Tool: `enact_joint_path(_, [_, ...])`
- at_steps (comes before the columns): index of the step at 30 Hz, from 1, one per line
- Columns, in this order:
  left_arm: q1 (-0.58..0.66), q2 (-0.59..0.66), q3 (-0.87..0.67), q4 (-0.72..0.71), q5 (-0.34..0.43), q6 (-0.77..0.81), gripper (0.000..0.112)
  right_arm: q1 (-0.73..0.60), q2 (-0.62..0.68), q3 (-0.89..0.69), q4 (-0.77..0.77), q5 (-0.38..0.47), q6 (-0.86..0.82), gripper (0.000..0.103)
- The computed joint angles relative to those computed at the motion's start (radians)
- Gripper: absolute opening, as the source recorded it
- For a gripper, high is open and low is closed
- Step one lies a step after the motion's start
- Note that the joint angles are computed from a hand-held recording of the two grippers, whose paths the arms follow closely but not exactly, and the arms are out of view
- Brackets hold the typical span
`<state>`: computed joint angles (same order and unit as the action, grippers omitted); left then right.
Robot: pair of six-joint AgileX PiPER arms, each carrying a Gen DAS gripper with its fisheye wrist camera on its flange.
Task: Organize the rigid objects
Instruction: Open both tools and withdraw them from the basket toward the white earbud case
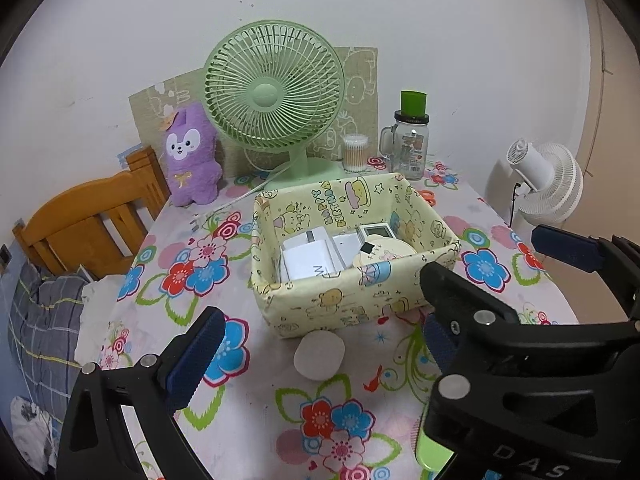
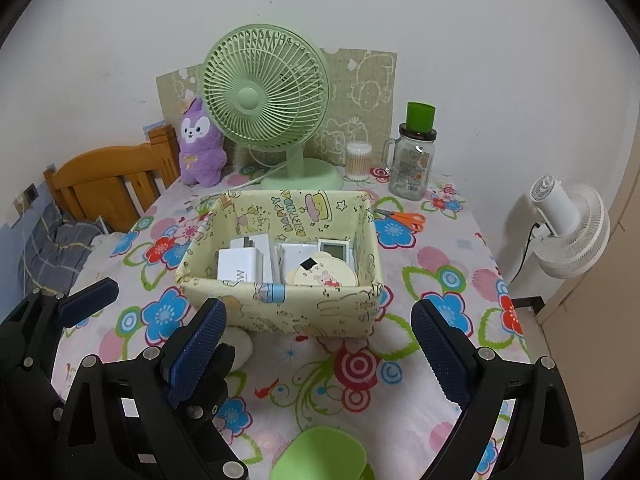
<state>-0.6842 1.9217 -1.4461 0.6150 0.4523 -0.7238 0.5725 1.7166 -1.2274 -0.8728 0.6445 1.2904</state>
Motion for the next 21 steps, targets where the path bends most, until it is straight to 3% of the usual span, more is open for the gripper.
enact_joint_path(21, [-0.042,-0.095,0.217,0.189,-0.078,-0.217,0.101,0.108,-0.087,0.184,-0.159,0.024,0.224,0.095])
